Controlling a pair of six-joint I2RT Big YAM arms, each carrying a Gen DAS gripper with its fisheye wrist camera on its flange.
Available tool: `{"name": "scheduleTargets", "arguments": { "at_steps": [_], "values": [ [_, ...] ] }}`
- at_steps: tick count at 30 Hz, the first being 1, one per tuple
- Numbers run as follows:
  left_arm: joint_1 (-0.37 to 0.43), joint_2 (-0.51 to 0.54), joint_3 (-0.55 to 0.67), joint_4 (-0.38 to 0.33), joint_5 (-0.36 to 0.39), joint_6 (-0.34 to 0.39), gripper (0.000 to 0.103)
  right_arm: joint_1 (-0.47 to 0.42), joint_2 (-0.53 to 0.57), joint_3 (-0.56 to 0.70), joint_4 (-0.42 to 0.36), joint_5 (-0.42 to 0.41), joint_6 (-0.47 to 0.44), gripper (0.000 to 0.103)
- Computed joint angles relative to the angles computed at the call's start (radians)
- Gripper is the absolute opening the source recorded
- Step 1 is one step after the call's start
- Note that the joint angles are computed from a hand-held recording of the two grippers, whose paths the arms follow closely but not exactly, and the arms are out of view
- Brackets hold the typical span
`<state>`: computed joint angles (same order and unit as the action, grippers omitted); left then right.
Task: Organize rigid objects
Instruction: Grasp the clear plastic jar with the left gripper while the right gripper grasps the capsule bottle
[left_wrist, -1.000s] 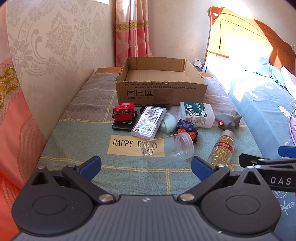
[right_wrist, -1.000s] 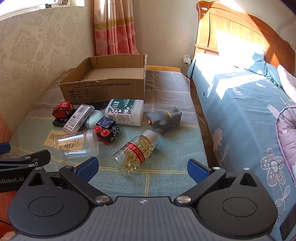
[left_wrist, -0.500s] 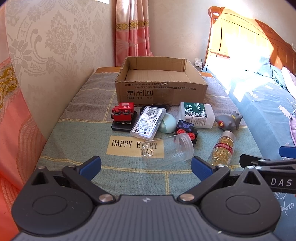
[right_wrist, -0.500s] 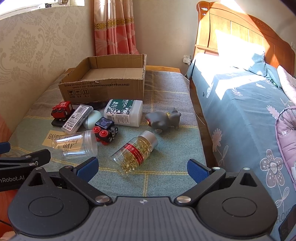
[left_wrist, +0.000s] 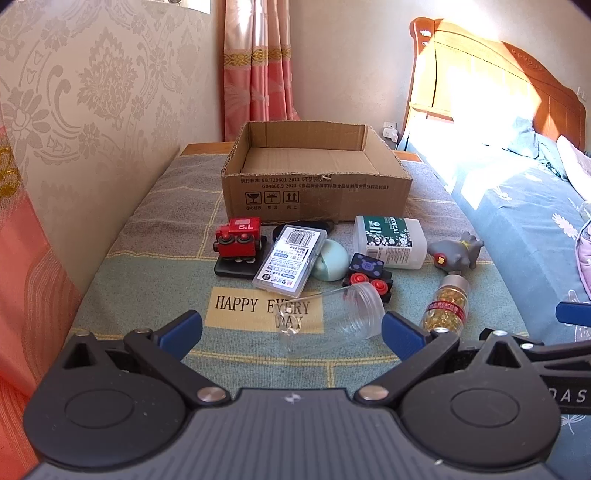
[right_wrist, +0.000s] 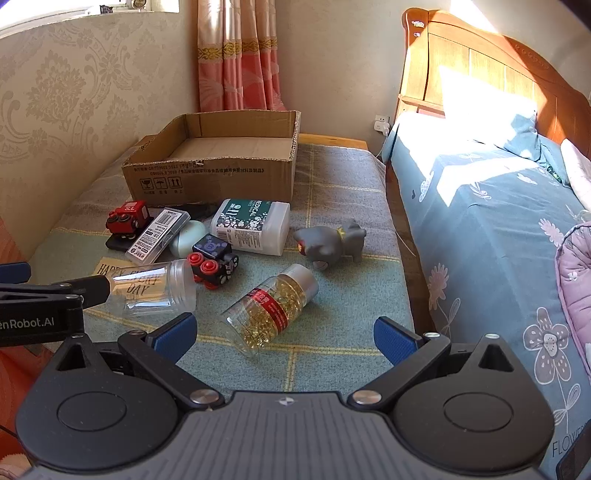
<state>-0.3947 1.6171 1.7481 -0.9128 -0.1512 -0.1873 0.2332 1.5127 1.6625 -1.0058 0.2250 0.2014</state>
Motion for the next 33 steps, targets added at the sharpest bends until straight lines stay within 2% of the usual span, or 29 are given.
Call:
{"name": "scheduleTargets", "arguments": {
  "at_steps": [5,8,10,19,24,29,33],
  "values": [
    [0.008,0.051,0.043,0.007,0.031,0.043,0.103,-0.018,-0.020,-0.039,0.045,-0.031,-0.023,0.103],
    [0.004,0.096,0.085,-0.015,0.044,0.083,0.103,-0.028,-0.019,-0.047,0.046,-0.033,-0.025,0.103],
    [0.001,0.115,0.096,-0.003,0.063,0.115,0.103,-0.034,-0.016,-0.048,0.043,-0.027,-0.023,0.103],
    [-0.029,0.232,0.194,-0.014,0.020,0.237,0.103,-0.056,0.002,-0.045,0.030,-0.027,-0.005,0.103],
    [-0.018,0.216,0.153,0.004,0.018,0.246,0.103,-0.060,0.010,-0.041,0.022,-0.030,-0.007,0.103],
    [0.005,0.150,0.063,0.059,0.007,0.280,0.103,-0.060,0.015,-0.040,0.019,-0.038,-0.022,0.103],
    [0.032,0.110,0.005,0.096,0.014,0.279,0.103,-0.058,0.020,-0.037,0.019,-0.048,-0.032,0.103]
  ]
}}
